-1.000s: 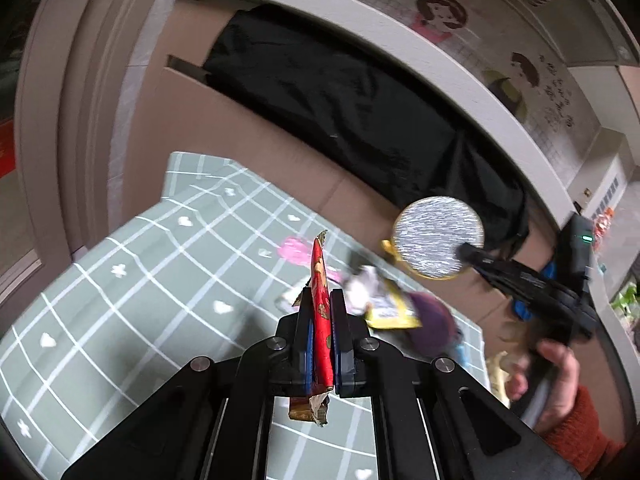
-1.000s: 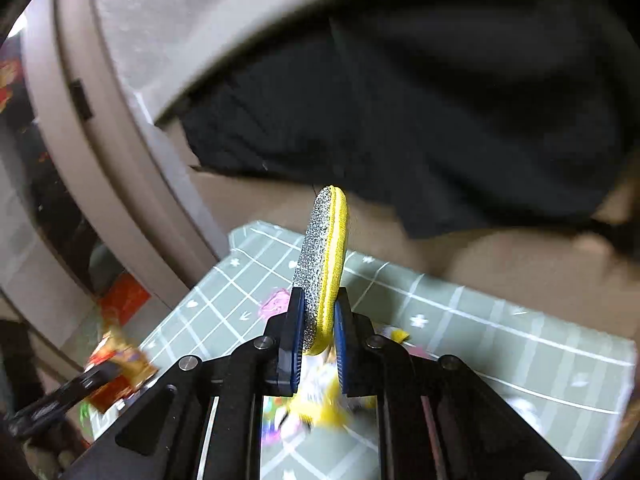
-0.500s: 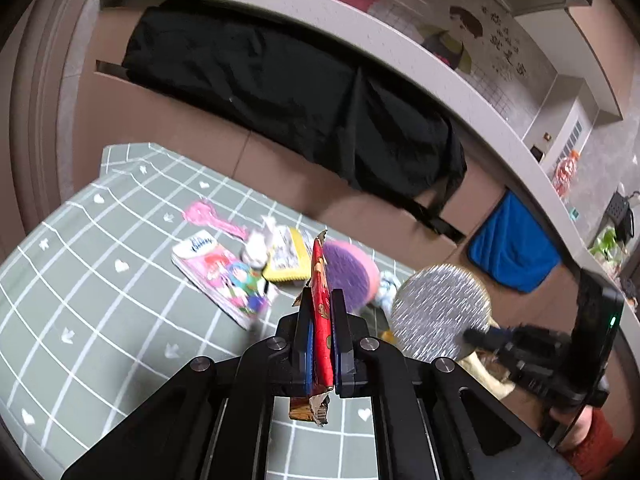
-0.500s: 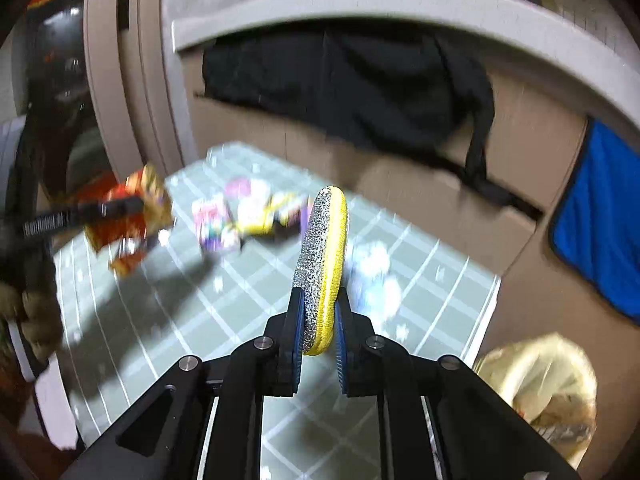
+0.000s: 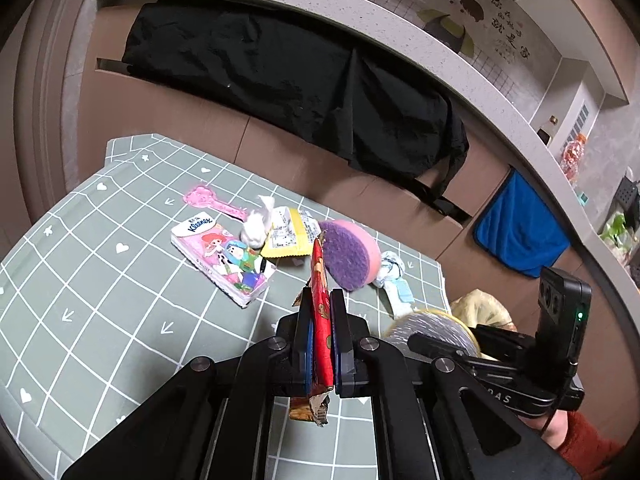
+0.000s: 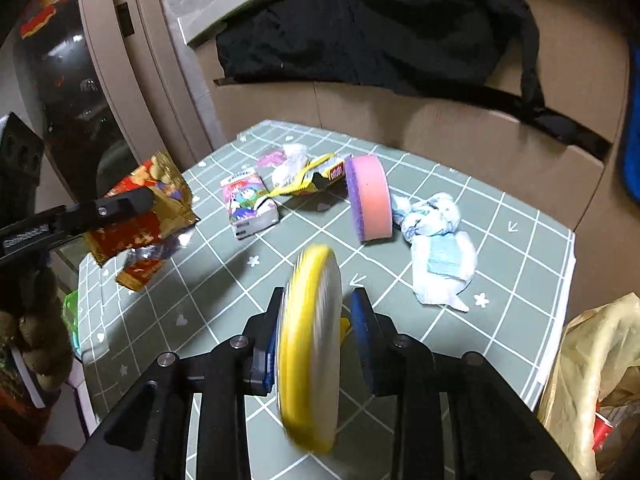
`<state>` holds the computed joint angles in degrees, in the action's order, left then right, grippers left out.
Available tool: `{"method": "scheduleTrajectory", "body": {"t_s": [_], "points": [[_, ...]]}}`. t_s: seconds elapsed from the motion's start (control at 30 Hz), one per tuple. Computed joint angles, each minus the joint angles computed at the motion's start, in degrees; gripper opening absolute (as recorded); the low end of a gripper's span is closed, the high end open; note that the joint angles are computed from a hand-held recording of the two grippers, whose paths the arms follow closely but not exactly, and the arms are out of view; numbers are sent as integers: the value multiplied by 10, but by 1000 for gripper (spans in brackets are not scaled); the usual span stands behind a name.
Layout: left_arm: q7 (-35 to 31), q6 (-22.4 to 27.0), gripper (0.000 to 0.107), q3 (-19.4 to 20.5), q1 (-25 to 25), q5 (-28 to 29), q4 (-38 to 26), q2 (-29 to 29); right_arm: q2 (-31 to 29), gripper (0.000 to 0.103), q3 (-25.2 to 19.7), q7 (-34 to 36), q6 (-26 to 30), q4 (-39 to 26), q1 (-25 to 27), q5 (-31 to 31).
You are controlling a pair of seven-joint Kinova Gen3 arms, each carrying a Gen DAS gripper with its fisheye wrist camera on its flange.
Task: Collect trash
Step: 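Carry red wrapper in left tool and silver lid in right tool over the bin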
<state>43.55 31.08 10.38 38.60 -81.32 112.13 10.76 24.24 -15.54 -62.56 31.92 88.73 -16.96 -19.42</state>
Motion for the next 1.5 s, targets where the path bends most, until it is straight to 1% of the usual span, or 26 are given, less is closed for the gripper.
{"method": "scheduleTrajectory", "body": {"t_s": [0.03, 0.07, 0.13, 0.23, 0.33, 0.4, 0.57, 0.67, 0.87, 1.03, 1.17, 1.27, 1.43, 1.5], "points": [[-11, 7, 7, 2, 2, 8, -5, 2, 1, 14, -2, 3, 3, -1, 1, -1], [-20, 11, 7, 3, 3, 14, -9, 3, -1, 13, -4, 8, 3, 0, 4, -2], [-38, 27, 7, 5, 11, 25, -23, 7, -11, 13, -14, 26, -4, 10, 15, -13], [-69, 57, 7, 6, 27, 29, -50, 11, -34, 13, -36, 70, -13, 23, 47, -52], [-113, 106, 7, 8, 49, 29, -95, 21, -65, 13, -57, 131, -21, 31, 87, -114], [-148, 146, 7, 9, 67, 27, -133, 33, -82, 13, -61, 170, -26, 34, 104, -153], [-215, 205, 7, -3, 108, 10, -219, 64, -122, 13, -50, 251, -39, 37, 131, -232], [-250, 222, 7, -13, 131, -1, -266, 83, -142, 13, -36, 298, -42, 43, 146, -279], [-316, 211, 7, -39, 162, 5, -347, 125, -174, 13, 6, 392, -33, 63, 174, -378], [-388, 175, 7, -50, 169, 53, -429, 173, -187, 13, 58, 430, -20, 76, 181, -423], [-451, 154, 7, -52, 169, 101, -493, 211, -197, 13, 98, 453, -16, 91, 184, -449], [-494, 143, 7, -54, 172, 133, -538, 239, -199, 13, 119, 462, -11, 97, 191, -461], [-550, 125, 7, -59, 173, 187, -599, 280, -197, 13, 138, 466, -11, 106, 206, -467], [-576, 111, 7, -51, 164, 220, -616, 294, -195, 13, 143, 473, -12, 111, 214, -475]]}}
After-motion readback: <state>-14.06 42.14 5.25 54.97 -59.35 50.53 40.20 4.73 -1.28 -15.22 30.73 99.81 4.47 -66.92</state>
